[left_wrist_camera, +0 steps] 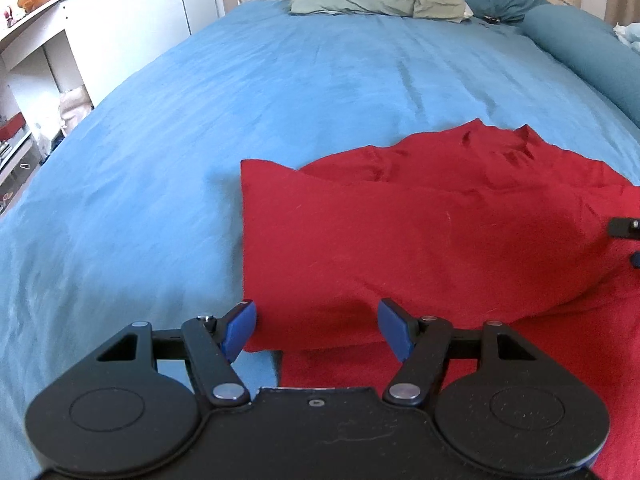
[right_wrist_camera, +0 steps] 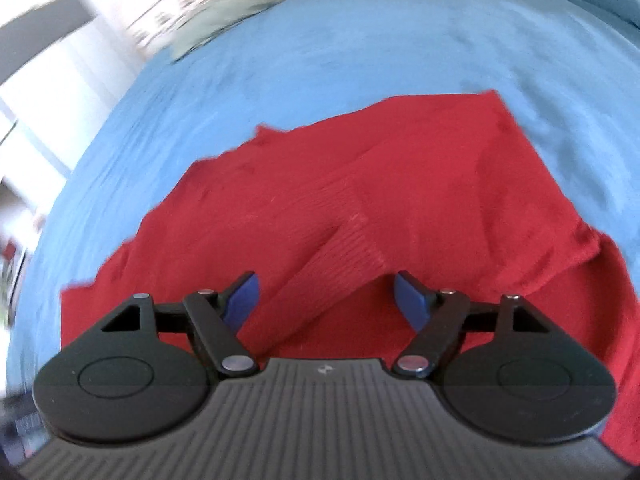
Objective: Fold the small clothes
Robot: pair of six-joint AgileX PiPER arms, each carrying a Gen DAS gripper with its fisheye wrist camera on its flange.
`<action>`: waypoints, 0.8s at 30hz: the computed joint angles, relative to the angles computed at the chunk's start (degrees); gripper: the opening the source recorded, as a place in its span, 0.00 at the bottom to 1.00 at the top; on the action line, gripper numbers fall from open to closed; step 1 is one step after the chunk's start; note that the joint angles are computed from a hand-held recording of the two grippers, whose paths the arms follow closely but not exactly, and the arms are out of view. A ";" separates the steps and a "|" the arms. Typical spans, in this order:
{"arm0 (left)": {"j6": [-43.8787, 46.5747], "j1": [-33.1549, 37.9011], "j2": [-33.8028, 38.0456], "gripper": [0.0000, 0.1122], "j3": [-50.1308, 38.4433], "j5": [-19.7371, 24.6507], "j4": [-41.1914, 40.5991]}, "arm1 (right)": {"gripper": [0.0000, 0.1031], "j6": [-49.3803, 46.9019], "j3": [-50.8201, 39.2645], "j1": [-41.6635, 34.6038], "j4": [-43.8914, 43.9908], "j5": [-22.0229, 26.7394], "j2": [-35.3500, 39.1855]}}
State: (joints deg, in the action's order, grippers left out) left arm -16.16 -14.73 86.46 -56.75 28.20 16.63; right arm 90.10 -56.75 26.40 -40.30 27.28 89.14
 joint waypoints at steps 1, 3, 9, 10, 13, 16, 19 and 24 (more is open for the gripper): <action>-0.45 -0.05 0.00 0.64 0.08 0.01 0.39 | 0.81 1.24 -1.30 0.70 -0.58 2.55 0.77; -0.97 -0.08 -0.18 0.64 0.38 -0.14 0.51 | 0.71 1.12 -2.19 2.22 -0.87 6.68 0.87; -0.09 0.29 -0.52 0.64 0.74 -0.23 -0.12 | 0.67 3.56 1.72 5.23 -5.69 7.47 -1.44; 0.29 0.46 -0.55 0.64 0.80 -0.30 -0.28 | 0.67 3.73 2.66 5.63 -6.06 7.21 -2.53; 0.85 0.97 -0.42 0.64 1.04 -0.57 -0.25 | 0.68 4.49 1.88 4.94 -7.18 5.04 -1.16; 1.10 1.37 -0.62 0.64 1.74 -0.76 0.16 | 0.52 3.37 -0.90 4.25 -6.29 6.45 1.19; 1.96 1.93 -1.49 0.64 3.39 -1.45 0.46 | 0.23 -2.35 -3.53 2.36 -2.58 6.95 1.97; 1.16 1.64 -2.30 0.64 6.08 -2.34 2.43 | 0.21 -8.59 -3.89 -0.37 -5.22 6.59 -3.52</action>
